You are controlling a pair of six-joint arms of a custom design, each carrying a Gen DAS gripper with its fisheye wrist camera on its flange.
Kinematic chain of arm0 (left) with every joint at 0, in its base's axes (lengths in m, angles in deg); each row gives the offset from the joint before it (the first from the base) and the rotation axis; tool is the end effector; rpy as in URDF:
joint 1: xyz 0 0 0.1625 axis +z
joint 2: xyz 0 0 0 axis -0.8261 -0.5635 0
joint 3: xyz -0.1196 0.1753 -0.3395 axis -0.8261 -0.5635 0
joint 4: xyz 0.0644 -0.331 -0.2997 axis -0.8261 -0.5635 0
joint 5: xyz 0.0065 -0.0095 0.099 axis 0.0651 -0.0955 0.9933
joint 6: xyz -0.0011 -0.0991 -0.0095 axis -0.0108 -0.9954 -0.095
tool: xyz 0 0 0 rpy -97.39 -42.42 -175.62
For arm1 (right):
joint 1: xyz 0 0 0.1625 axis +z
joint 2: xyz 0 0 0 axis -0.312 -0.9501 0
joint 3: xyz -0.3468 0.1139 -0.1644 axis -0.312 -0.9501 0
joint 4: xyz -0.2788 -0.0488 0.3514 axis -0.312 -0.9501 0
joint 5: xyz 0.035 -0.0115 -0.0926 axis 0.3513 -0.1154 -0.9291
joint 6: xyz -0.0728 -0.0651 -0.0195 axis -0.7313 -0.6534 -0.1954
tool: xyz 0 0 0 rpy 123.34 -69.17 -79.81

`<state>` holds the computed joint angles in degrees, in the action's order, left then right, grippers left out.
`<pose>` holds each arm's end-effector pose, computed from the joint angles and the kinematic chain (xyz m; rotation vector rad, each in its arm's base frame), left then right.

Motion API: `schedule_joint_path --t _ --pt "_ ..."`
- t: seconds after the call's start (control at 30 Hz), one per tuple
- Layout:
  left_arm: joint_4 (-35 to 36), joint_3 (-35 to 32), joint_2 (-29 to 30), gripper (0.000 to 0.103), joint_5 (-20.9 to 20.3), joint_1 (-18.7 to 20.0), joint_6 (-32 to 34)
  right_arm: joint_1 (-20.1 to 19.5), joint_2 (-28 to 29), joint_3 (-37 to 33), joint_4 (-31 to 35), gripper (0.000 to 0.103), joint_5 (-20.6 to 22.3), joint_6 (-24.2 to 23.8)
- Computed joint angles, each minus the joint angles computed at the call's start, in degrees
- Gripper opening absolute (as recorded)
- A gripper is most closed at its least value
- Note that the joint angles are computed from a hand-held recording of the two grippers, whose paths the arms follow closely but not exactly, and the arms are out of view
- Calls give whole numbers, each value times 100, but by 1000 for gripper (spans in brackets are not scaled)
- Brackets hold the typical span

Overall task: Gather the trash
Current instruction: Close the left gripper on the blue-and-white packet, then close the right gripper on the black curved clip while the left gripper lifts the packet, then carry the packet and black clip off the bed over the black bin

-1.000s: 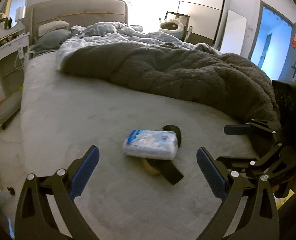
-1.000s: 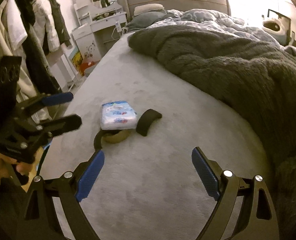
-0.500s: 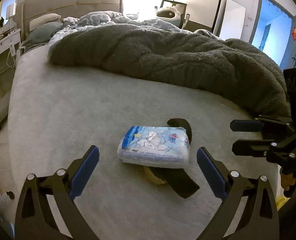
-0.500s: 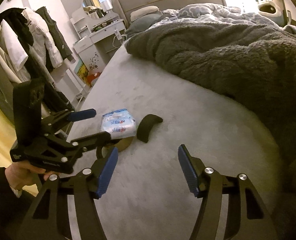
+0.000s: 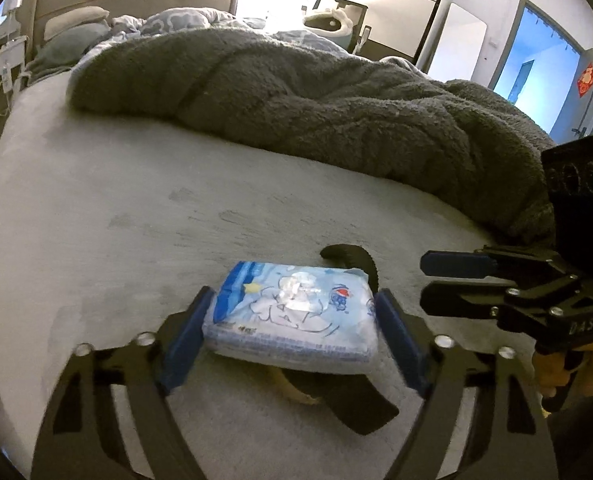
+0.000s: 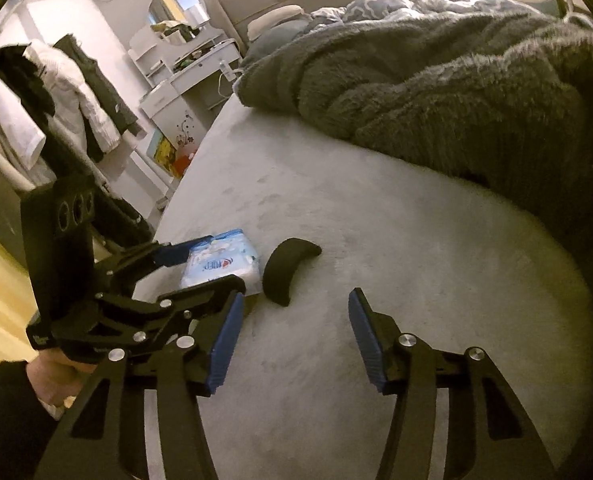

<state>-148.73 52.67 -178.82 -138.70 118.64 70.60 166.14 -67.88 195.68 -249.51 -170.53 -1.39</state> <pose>-0.0244 -0.3658 0.3560 1.4599 2.6267 -0.2958 0.4753 -0.2283 -0.0213 0.0254 -2.5824 1.0858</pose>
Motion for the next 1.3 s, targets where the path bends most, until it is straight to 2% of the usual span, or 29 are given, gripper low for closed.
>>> schedule_joint_path --t 0.17,0.37,0.63,0.7,0.8,0.97,1.13,1.3 --pt "-60 -29 -1 77 -109 39 20 -77 70 9 -308 48 135 -77" --pt "-226 -114 -55 77 -165 96 -66 -165 179 -37 -641 40 251 -203" --pt "-353 -350 34 77 -370 296 -211 -314 373 -214 -748 30 310 -306" --pt "-330 -416 49 77 -412 339 -219 -349 410 -249 -734 24 322 -308" --pt "-319 -455 28 77 -378 361 -167 -376 440 -290 -696 17 281 -283" --pt "-364 -527 11 77 -279 368 -235 -348 482 -440 -444 17 211 -363" --pt "-363 -564 -151 77 -107 211 -442 -218 434 -548 -224 17 34 -344" --pt "-265 -485 -457 77 343 -50 -637 -56 433 -744 -18 17 -94 -359"
